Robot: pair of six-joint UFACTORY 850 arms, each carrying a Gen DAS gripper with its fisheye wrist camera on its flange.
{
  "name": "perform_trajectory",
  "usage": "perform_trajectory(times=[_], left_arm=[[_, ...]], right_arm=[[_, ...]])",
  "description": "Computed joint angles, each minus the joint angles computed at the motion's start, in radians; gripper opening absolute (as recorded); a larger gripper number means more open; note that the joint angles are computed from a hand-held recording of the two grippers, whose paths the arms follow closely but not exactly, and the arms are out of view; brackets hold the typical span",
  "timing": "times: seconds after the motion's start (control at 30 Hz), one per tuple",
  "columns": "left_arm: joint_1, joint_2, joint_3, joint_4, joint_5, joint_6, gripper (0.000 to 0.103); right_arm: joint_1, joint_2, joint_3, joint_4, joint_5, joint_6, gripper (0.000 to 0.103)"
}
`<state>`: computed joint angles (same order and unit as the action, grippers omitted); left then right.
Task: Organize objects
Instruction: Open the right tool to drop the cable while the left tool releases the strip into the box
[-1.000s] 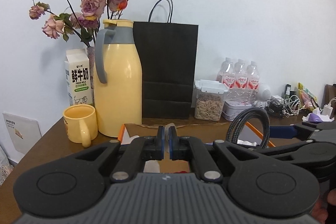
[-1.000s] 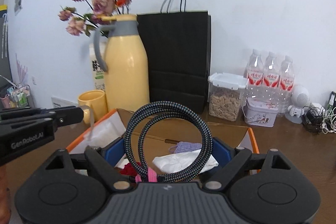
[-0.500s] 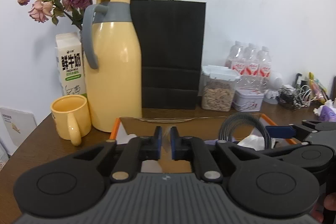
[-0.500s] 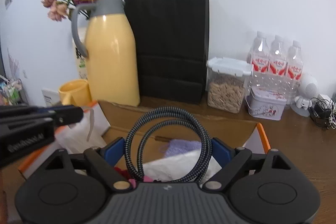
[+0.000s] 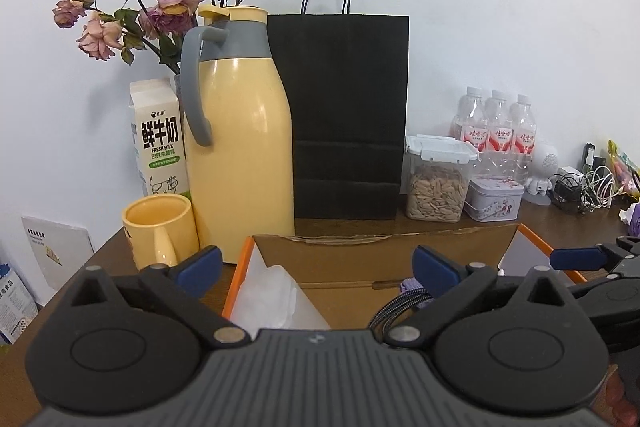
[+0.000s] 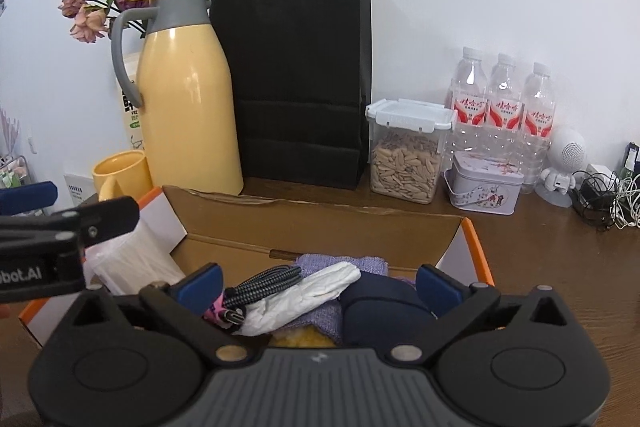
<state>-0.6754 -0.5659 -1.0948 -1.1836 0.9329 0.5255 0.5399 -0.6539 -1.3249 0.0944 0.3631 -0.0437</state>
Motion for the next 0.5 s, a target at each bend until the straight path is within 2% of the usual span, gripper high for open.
perform_trajectory(times=[0.5], left_arm=[[-0.051,0.077,0.076,-0.039,0.015,-0.013,0.103]], right_arm=[[0.017,0.115,0.144,0.03,0.082,-0.048,0.103]])
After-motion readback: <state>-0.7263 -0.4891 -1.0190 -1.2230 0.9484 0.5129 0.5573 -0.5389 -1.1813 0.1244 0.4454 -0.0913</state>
